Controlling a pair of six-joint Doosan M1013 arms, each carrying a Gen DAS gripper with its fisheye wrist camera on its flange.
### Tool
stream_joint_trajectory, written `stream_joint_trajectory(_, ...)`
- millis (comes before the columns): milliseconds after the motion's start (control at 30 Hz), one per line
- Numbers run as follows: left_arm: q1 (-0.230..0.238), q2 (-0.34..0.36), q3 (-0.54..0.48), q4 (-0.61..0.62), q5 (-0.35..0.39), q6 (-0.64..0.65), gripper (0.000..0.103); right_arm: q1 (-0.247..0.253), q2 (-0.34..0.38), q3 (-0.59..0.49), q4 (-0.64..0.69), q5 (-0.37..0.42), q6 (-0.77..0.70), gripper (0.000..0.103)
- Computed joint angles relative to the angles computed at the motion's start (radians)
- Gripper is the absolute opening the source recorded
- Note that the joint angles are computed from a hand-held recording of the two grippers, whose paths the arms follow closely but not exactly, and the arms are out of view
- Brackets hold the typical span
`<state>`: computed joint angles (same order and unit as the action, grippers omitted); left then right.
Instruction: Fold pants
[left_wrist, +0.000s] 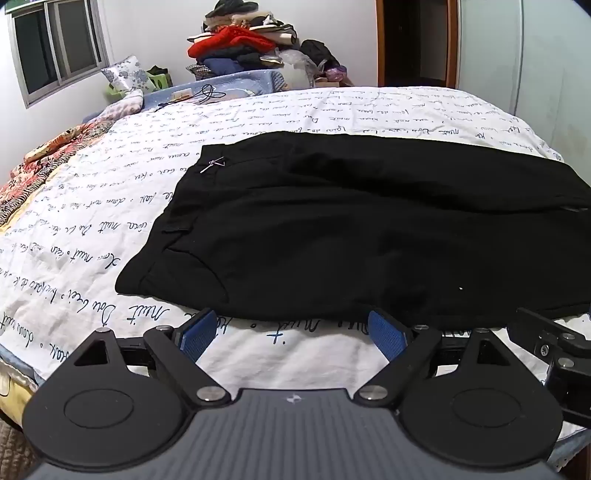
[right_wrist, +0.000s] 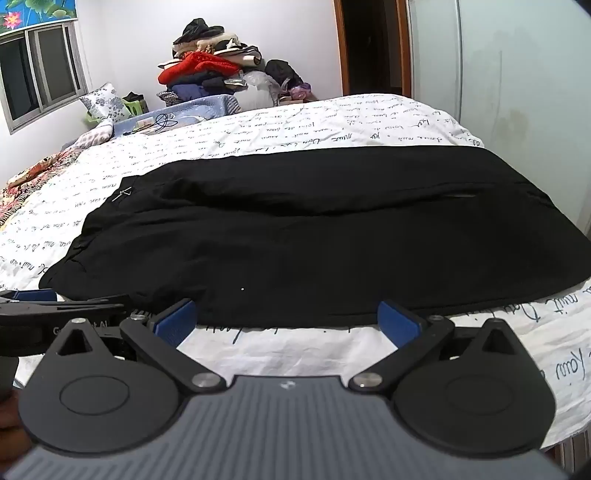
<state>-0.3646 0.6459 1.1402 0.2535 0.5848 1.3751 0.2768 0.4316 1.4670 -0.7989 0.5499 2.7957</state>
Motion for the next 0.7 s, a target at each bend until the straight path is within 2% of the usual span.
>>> stream_joint_trajectory(700,0.004,0.009,-0.01,-0.008,0.023,0.001,0.089,-0.005,0.004,0.007,0.035,-0.023,-0.013,0.103)
